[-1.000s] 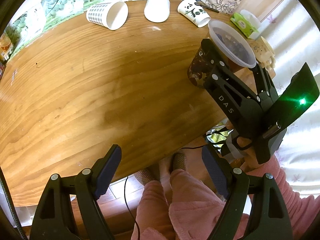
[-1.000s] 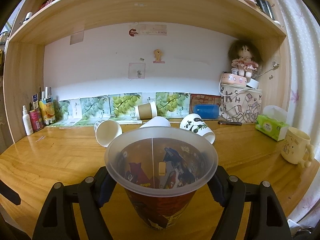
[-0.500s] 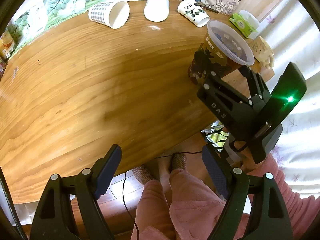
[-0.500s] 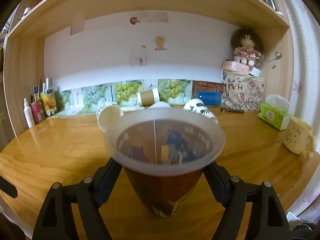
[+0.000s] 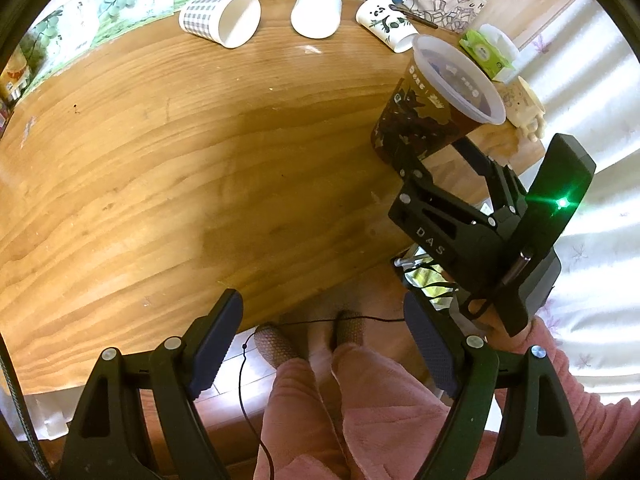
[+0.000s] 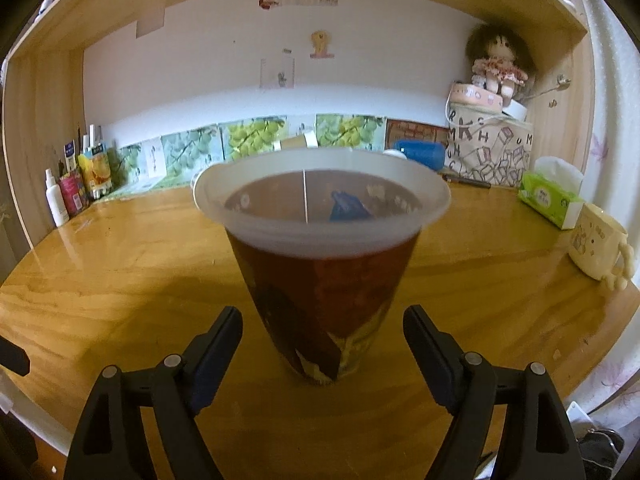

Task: Flip cup upright
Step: 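Lower the cup onto the desk and open the right gripper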

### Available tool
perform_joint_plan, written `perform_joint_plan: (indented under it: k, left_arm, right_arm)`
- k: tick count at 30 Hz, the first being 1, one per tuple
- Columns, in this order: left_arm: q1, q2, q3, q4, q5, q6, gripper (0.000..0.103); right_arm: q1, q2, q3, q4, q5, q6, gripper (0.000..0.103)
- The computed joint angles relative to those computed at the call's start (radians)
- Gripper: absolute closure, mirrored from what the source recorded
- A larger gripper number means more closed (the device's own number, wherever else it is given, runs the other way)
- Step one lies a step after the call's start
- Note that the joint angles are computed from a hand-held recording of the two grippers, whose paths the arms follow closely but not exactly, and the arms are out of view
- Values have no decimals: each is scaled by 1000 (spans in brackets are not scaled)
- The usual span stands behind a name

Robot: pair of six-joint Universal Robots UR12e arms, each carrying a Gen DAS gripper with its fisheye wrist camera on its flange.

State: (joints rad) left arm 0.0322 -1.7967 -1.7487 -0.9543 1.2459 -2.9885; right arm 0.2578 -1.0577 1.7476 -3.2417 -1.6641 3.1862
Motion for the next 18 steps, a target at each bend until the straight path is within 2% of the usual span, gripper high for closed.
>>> perform_joint_plan:
  k: [6,11,13,16,18]
  left_arm:
    - [-12,8,-16,18,2,-72,18]
    - [-39,5,-26,8,20,-173,18]
    - [-59,8,-35,20,52,-217,18]
    - [-85,16,-49,35,78,-273,18]
    - [-102,24,-61,49,91,-318,18]
  right_arm:
    - [-14,-41,32,95,34,-29,20]
    - [-45,-105,94,177,102,-54,19]
    - [-58,-132,118,208,120,-70,18]
    - [-80,-180,145,302,144,-84,18]
    - [-98,-213,151,398,165,-84,18]
